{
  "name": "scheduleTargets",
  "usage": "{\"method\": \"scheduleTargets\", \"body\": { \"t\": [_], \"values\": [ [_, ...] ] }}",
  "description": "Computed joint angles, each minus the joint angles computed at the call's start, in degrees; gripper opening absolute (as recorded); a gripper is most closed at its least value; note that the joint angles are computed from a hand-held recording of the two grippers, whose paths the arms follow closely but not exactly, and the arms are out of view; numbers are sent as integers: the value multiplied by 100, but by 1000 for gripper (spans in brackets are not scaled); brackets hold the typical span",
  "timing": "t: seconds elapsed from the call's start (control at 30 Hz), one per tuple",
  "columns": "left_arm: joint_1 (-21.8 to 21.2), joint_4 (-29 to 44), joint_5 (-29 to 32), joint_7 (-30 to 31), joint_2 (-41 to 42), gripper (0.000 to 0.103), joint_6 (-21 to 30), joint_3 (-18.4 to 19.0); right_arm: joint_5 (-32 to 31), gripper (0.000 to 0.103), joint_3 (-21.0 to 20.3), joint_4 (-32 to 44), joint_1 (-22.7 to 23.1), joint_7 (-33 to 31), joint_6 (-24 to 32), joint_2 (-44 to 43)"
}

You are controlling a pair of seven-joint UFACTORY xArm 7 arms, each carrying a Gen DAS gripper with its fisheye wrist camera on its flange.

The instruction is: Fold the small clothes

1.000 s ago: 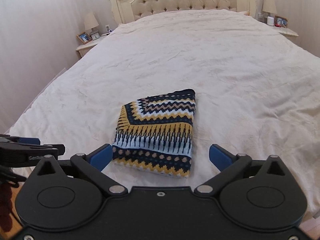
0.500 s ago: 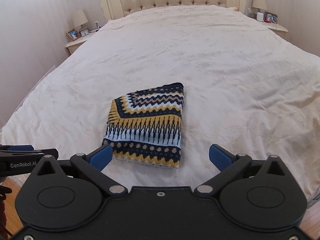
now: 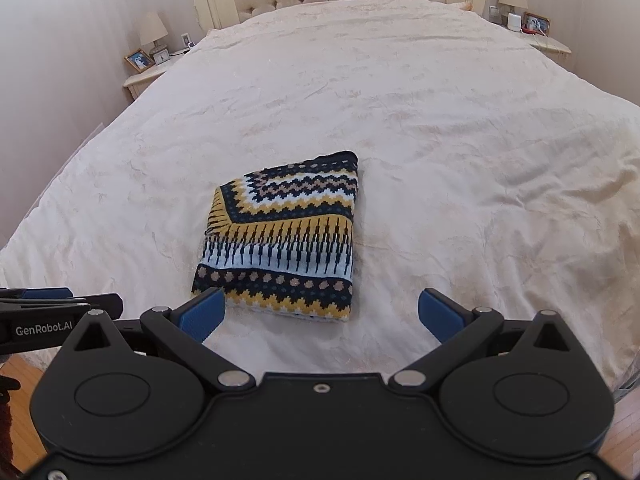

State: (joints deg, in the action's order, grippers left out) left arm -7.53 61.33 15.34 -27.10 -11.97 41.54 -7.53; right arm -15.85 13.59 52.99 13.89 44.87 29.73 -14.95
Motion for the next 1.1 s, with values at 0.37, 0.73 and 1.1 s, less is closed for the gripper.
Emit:
{"method": "scheduleTargets", "body": {
  "t": [0.37,0.73,1.1],
  "values": [
    [-53,56,-91,59,35,59,123,0,13,102,-9,21,6,-11,33,-1],
    [-51,67,-247,196,56,59,150,55,11,102,-1,66,15,9,51,25],
    [-32,53,-211,208,63,59,103,47,12,102,-7,133,37,13,57,74]
  ]
}}
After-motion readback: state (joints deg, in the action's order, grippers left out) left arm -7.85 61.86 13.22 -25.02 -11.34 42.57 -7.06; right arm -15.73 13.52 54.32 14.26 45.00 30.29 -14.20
